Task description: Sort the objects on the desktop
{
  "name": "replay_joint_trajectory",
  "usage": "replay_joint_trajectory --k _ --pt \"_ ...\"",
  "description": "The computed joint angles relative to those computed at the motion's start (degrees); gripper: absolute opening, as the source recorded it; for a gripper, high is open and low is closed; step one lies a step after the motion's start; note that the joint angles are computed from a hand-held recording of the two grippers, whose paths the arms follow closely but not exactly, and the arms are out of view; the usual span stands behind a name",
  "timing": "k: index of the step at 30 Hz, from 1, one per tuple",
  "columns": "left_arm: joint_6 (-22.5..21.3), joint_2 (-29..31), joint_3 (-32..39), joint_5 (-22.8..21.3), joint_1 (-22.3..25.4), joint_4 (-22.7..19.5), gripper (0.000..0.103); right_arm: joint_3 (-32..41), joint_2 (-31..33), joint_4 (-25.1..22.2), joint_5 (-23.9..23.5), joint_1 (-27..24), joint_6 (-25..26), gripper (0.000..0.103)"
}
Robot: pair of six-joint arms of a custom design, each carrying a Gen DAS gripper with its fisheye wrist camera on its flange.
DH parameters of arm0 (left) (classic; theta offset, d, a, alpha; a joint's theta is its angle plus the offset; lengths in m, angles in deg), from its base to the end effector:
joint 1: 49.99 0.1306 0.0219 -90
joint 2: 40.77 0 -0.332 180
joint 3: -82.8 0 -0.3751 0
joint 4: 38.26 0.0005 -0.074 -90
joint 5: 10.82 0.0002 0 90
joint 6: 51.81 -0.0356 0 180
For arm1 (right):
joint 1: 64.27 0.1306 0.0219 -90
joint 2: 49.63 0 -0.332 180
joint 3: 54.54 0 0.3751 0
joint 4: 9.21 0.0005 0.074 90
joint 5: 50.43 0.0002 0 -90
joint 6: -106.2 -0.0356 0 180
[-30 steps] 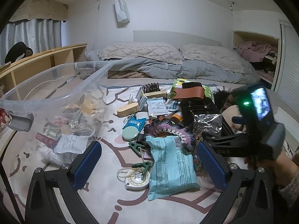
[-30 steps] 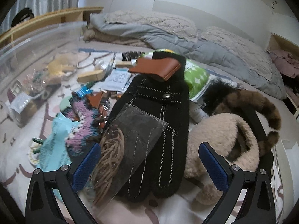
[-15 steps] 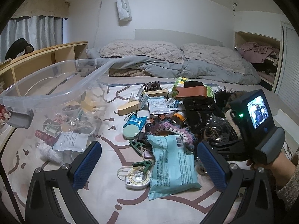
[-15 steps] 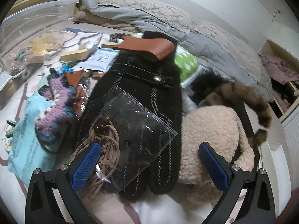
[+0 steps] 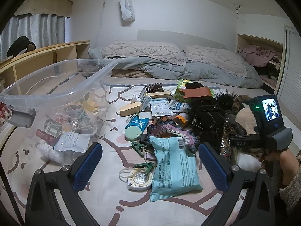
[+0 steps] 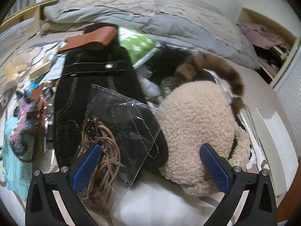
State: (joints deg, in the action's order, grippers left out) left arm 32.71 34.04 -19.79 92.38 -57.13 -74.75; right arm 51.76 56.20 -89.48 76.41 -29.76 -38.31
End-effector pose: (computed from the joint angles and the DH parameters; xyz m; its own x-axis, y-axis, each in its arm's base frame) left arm 0.3955 -0.0582 0.4073 -0.5212 0.1590 -0.8385 0.3605 0.9315 -0.0475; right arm 0.4289 0.2684 0.3522 -0.7688 0.2622 -0.5833 0.4479 0.8718 -0.1984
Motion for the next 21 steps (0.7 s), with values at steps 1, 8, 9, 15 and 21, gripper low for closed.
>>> replay_joint_trajectory --k 1,8,9,15,21 --pt "0.1 -0.1 -0.1 0.1 0.0 0.0 0.103 -0.1 -0.1 -0.8 0.4 -0.1 -1.1 0.103" --pt "-0.3 -0.1 0.0 0.9 0.0 -0.5 0.103 -3.8 -5.2 10.3 4.5 3.6 2.5 0.103" --pt "-0.6 -0.1 -0.1 0.7 -0.2 -0.5 0.103 -4.0 -5.3 11.7 4.6 4.1 3.1 0.103" --pt "-1.4 0.7 0.2 -1.3 -1.5 -0.8 0.103 -1.2 -2.1 12.9 1.3 4.4 7.5 0.103" --pt "-2.5 7.1 4.9 -5.8 -3.5 -2.6 0.103 -0.3 -0.9 14.6 -0.4 4.7 9.7 0.103"
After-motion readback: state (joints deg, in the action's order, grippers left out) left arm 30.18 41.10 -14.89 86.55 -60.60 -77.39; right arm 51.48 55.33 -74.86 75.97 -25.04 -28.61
